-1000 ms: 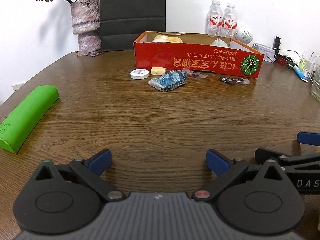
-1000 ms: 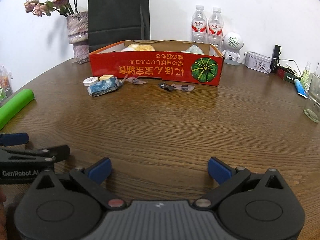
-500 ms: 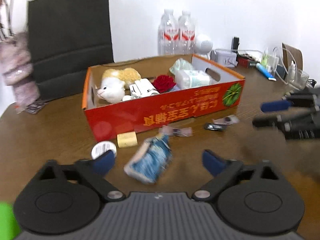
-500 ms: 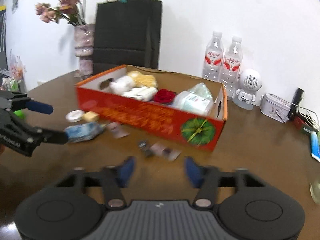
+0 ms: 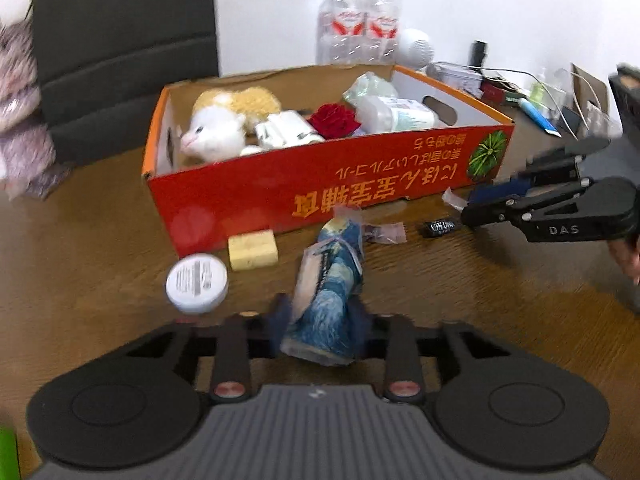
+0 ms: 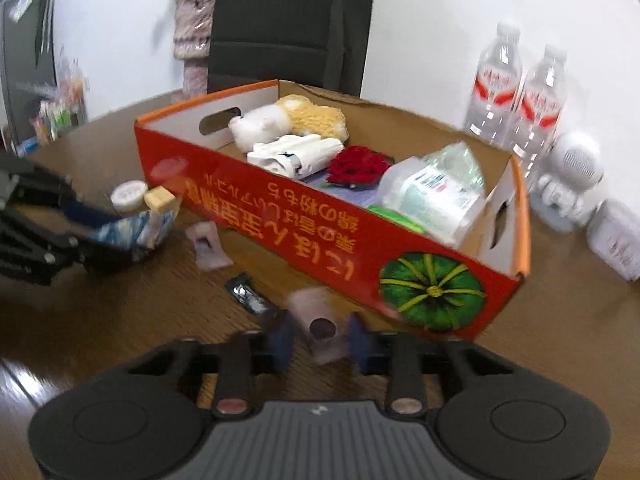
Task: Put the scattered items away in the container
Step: 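Grasp the blue wrapped packet with the left tool while the right tool grasps a small clear packet, then lower the blue packet and clear packet into the box and open both tools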
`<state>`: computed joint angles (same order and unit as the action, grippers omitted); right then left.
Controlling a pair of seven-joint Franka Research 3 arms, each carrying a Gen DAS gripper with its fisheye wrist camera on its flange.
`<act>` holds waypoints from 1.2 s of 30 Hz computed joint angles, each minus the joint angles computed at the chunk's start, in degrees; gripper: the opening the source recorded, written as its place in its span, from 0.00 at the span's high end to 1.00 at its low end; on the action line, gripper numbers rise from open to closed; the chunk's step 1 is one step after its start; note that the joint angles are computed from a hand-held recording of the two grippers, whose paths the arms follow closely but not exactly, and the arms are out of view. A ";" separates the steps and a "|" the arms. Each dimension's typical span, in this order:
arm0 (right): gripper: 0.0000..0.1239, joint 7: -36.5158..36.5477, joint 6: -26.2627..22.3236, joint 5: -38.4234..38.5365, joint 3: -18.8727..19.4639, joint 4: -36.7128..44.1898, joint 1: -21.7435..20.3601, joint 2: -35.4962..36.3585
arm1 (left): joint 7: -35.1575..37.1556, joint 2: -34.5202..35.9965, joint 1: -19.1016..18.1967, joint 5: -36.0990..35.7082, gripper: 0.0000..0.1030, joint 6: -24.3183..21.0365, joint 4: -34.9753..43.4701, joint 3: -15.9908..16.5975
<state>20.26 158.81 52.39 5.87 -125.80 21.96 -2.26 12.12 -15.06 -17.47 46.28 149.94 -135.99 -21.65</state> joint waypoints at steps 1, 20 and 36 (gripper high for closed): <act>0.88 1.02 0.89 -0.01 0.20 -0.69 0.12 -0.42 | 0.27 -0.43 -0.52 -1.76 0.82 0.73 -0.29 0.49; 0.89 53.63 -13.78 -40.19 -0.62 23.56 -2.55 9.32 | 7.28 10.05 3.55 -20.20 0.73 -18.26 22.55 6.24; 0.28 63.19 -28.73 -37.08 -0.60 29.61 -3.12 8.96 | 8.38 11.46 -0.98 -21.11 0.00 -34.87 33.65 4.75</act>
